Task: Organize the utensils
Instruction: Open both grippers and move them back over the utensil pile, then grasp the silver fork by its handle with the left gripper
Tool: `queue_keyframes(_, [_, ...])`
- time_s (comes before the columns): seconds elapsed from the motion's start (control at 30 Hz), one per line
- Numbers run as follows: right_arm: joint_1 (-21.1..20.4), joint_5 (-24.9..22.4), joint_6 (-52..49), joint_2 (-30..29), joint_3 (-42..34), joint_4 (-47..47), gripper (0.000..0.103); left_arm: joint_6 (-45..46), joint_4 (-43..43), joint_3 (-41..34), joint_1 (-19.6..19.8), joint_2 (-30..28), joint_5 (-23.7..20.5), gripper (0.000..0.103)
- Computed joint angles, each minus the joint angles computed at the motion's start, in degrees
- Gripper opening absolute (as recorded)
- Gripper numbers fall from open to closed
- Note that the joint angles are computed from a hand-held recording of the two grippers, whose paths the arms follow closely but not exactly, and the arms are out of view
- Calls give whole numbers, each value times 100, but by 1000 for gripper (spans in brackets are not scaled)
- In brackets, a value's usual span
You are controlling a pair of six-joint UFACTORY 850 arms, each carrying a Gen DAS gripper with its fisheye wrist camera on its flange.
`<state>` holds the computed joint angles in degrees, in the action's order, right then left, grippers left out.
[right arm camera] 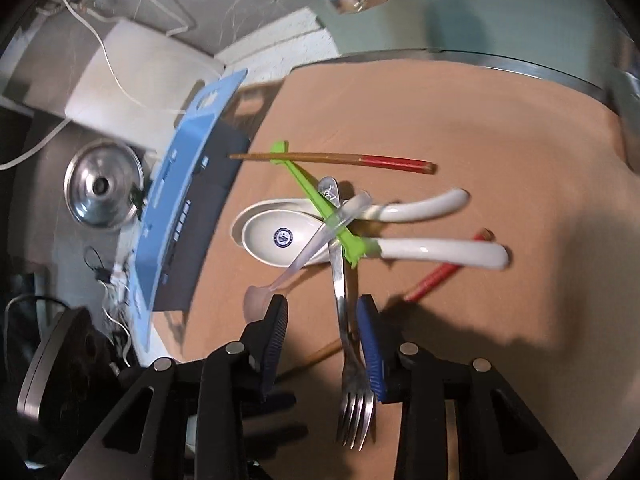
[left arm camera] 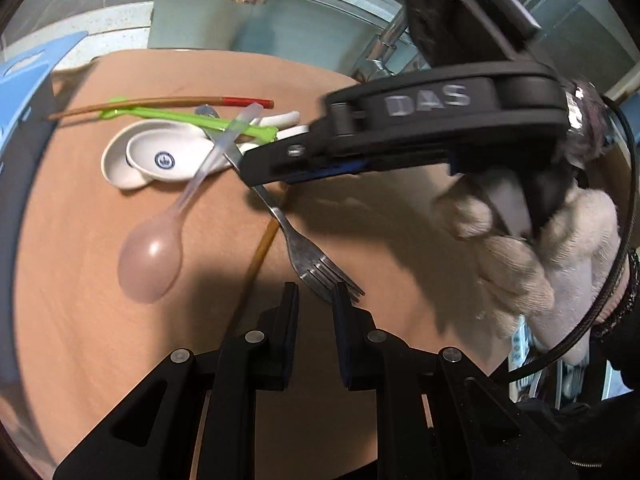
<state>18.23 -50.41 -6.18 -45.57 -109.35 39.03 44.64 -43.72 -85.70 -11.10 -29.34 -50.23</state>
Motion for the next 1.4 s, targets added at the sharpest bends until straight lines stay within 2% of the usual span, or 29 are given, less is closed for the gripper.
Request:
queue_keyframes(0.13, [98,-412,174,-407,-619,-526,33,-160,-112,197,6,107,159,16])
queue_keyframes(0.3, [164,-707,393,-724,-1095,-1015,18,-316,-197,382,22,181,325,16])
queue_keyframes(0.43, [122,-749,453,-740,-1111,-1043,8,-321,-233,467,-20,224,390,16])
queue_keyframes(0.7, [-8,-435,573,-228,-283,-682,7,-376,-3,330,-196,128,382,16])
queue_keyframes(0.77, [-51,-228,584,21,101,-553,6,-400,94,213,-255,30,384,18])
queue_keyframes(0.83, [-92,-33,620,237,437,-444,7,-405,173,156,-296,-13,383,26])
queue_keyframes(1.13, [-336,718,866,1079,1751,7,7,-245,663,-58,-579,-131,354,26])
queue_keyframes(1.33, [-448,923,1285,1377,2291,-55,8,-46,740,-139,-760,-163,257,26])
queue_keyframes(1.4, [-499,874,1235,1384,2360,111,9,-22,851,-157,-863,-165,237,31])
